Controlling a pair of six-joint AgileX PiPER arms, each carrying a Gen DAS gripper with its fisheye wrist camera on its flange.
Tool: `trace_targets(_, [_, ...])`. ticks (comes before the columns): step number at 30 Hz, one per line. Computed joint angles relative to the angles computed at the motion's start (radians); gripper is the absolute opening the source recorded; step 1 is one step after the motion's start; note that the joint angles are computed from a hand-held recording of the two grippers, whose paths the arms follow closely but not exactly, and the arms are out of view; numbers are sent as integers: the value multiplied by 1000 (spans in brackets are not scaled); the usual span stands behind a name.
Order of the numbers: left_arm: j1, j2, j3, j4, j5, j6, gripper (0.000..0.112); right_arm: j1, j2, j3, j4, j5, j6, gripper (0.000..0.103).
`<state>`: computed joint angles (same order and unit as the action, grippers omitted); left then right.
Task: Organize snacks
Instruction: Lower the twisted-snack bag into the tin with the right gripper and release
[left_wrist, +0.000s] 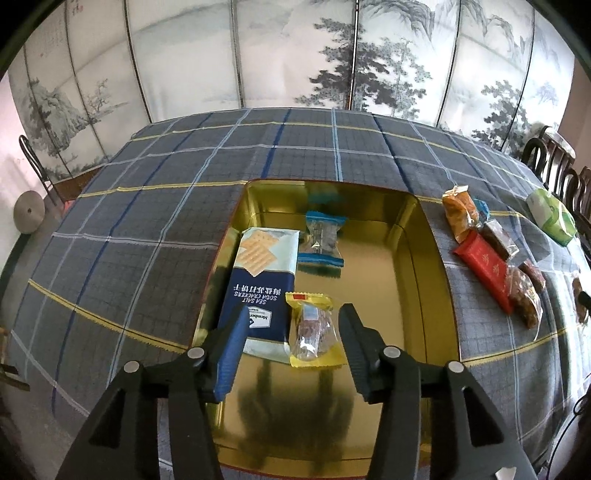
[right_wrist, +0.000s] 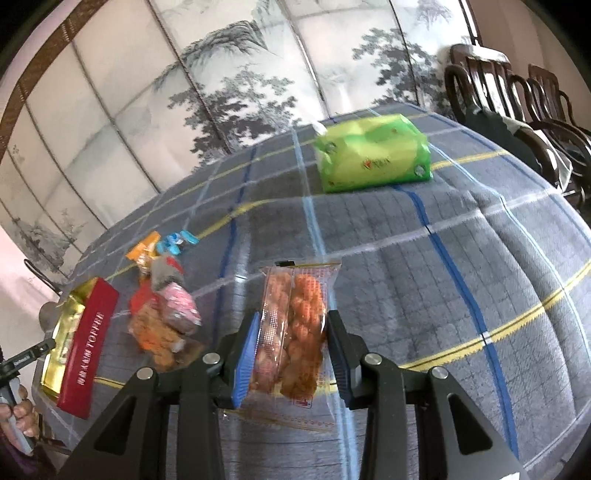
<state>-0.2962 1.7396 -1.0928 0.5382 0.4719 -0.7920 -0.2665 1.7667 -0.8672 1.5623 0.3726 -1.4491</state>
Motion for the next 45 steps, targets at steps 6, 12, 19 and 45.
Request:
trace_targets(6, [-11, -18, 22, 22, -3, -23, 50, 50, -55, -15, -60, 32, 80, 37])
trace_targets(12, [-13, -39, 43, 38, -5, -45, 53, 179, -82, -62, -113, 79, 175, 37])
trace_targets(19, [8, -80, 79, 8, 0, -10, 54, 407, -5, -223, -194, 106, 308, 37])
trace_targets(45, [89, -138, 144, -66, -59, 129, 68, 775, 572, -1071, -1098, 286, 1168, 37])
